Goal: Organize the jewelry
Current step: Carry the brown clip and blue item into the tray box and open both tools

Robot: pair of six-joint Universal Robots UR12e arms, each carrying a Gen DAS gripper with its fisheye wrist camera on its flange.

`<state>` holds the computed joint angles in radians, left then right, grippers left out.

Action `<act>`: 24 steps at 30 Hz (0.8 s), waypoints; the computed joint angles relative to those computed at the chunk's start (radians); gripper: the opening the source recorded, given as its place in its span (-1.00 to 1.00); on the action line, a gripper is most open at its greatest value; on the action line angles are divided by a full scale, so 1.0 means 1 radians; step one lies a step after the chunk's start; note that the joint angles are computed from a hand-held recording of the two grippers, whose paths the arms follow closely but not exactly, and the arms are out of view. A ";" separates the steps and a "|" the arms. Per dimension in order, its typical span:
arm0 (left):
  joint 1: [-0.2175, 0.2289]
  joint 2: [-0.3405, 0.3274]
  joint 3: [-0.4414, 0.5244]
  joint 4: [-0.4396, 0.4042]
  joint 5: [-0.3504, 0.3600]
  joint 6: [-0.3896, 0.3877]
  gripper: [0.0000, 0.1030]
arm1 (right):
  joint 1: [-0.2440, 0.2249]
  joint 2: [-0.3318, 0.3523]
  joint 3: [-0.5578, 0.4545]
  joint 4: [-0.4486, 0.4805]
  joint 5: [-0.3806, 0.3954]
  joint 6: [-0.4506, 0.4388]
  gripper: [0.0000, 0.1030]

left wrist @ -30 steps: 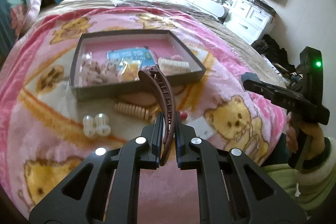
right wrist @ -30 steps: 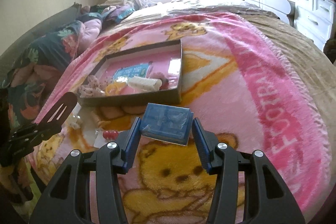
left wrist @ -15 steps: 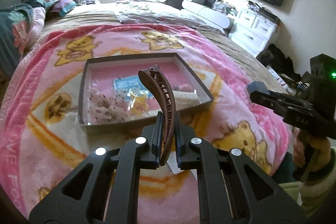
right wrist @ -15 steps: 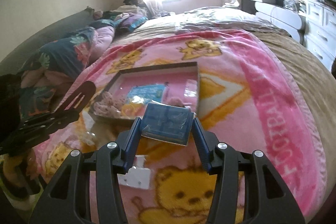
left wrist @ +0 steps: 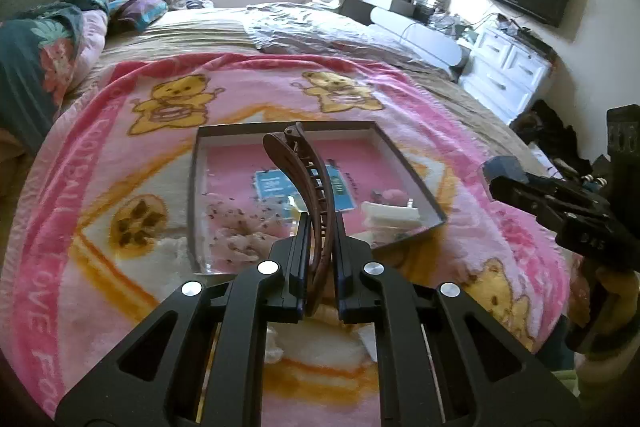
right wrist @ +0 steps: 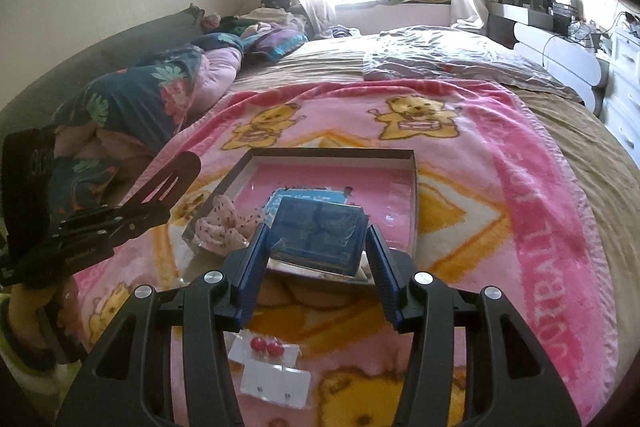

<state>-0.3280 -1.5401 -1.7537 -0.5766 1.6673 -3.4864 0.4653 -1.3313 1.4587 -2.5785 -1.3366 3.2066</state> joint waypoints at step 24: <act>0.046 -0.106 0.073 -0.064 -0.047 0.027 -0.92 | 0.012 0.144 -0.175 0.098 -0.090 -0.022 -0.07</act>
